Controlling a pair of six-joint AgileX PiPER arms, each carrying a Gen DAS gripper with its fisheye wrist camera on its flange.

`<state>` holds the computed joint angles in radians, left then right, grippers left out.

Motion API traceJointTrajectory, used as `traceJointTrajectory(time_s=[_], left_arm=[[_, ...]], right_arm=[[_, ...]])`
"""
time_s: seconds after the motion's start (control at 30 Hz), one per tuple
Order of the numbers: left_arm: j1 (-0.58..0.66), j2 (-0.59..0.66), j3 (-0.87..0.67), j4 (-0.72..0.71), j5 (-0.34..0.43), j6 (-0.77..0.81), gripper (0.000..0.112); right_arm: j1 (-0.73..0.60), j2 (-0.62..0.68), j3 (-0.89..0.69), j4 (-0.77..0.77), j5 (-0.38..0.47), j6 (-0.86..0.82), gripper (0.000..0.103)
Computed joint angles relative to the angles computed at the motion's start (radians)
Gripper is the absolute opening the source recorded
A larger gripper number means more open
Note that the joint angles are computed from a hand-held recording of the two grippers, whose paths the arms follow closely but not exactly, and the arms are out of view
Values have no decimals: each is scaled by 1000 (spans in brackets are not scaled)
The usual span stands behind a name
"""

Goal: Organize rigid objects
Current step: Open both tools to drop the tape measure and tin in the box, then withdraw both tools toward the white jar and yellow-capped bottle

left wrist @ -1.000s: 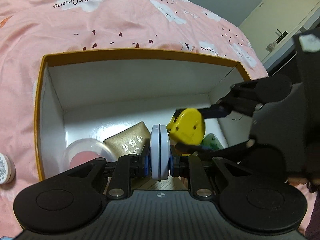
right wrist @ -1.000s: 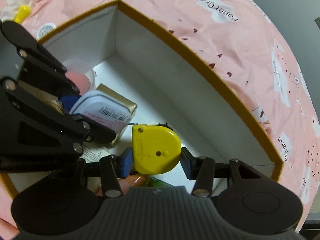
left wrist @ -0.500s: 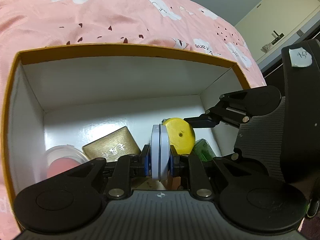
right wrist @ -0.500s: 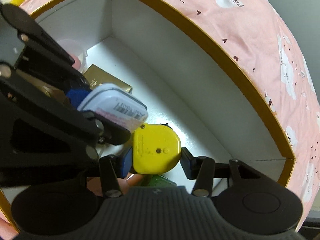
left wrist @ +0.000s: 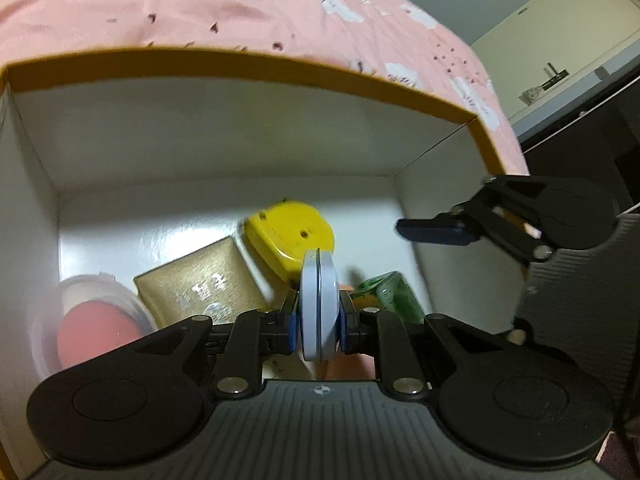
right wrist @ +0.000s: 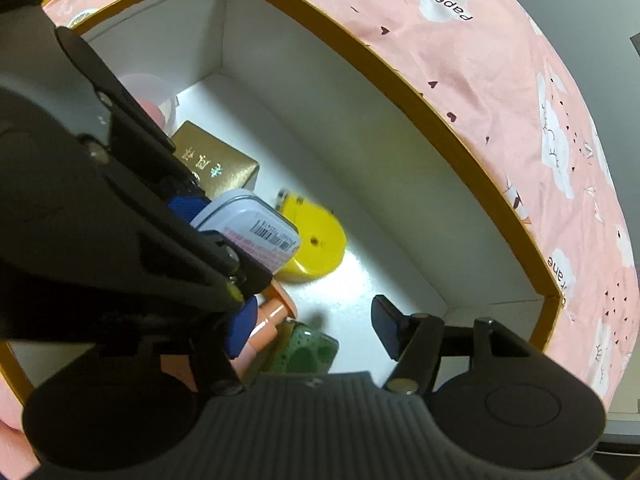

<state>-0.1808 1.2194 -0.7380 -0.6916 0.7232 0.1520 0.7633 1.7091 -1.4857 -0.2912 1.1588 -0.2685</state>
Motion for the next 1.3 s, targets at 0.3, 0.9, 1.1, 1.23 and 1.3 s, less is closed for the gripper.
traceJointTrajectory(time_s=[0.3,0.9,1.1,1.23,1.3], left_arm=[[-17,-28,-19,68,17,-73,34],[-289,-332,-36,707,34,-713,62],[-504,-441,-65,1037,197,-1003,63],[-636,-513,-78,1164,321,-1112,63],[-695,-548,-82,1212,387,-1157,63]], right_arm=[[5,-19,26,-12,-8,22,64],[105,-88,47,-48,2,139,66],[166,-131,51,-60,-18,193,88],[193,-151,32,-46,-28,265,88],[205,-161,29,-23,-40,297,88]])
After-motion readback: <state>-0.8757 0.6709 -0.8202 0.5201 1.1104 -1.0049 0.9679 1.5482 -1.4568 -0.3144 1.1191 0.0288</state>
